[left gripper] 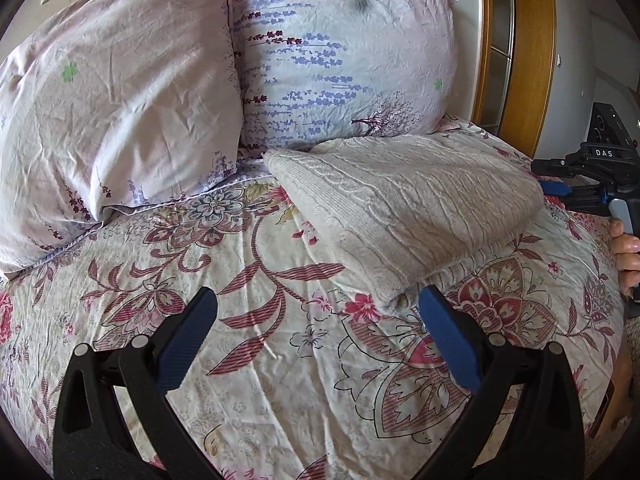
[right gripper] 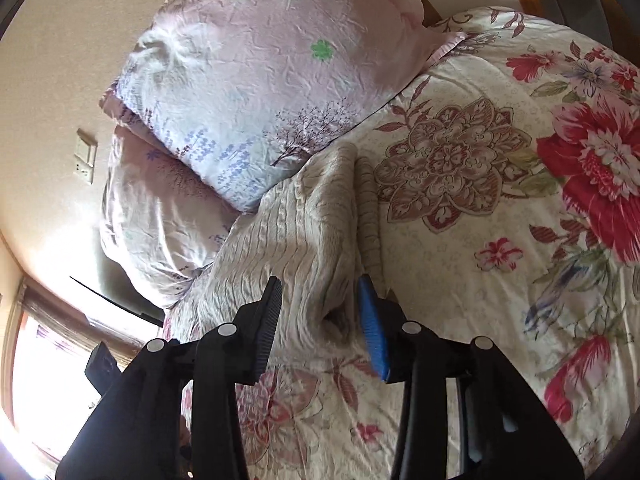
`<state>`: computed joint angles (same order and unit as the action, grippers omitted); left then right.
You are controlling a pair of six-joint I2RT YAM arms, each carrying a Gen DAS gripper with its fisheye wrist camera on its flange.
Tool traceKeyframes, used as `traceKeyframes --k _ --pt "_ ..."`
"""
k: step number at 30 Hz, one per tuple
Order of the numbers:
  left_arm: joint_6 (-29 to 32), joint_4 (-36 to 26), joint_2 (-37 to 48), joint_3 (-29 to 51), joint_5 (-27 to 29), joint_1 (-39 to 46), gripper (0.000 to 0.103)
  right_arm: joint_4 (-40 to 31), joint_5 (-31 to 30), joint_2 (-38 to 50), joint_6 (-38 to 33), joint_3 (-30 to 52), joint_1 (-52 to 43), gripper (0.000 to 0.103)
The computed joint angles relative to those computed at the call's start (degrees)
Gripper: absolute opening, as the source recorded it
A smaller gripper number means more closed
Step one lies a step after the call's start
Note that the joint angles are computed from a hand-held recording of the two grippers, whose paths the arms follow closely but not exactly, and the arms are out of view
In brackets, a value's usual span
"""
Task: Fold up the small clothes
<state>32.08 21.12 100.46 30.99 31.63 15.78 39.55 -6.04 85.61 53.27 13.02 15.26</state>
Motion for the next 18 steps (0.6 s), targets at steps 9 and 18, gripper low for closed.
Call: traceKeyframes --k 9,18 --pt "-0.2 2.53 0.13 -1.71 -0.91 -2.01 0.101 -7.3 10.12 0.79 1.56 2.04 5.05 0.013" --pt "-1.35 11.88 2.03 -3.85 -18.45 -12.36 0.101 -1.83 6.79 3.96 3.26 0.89 4.29 0.014"
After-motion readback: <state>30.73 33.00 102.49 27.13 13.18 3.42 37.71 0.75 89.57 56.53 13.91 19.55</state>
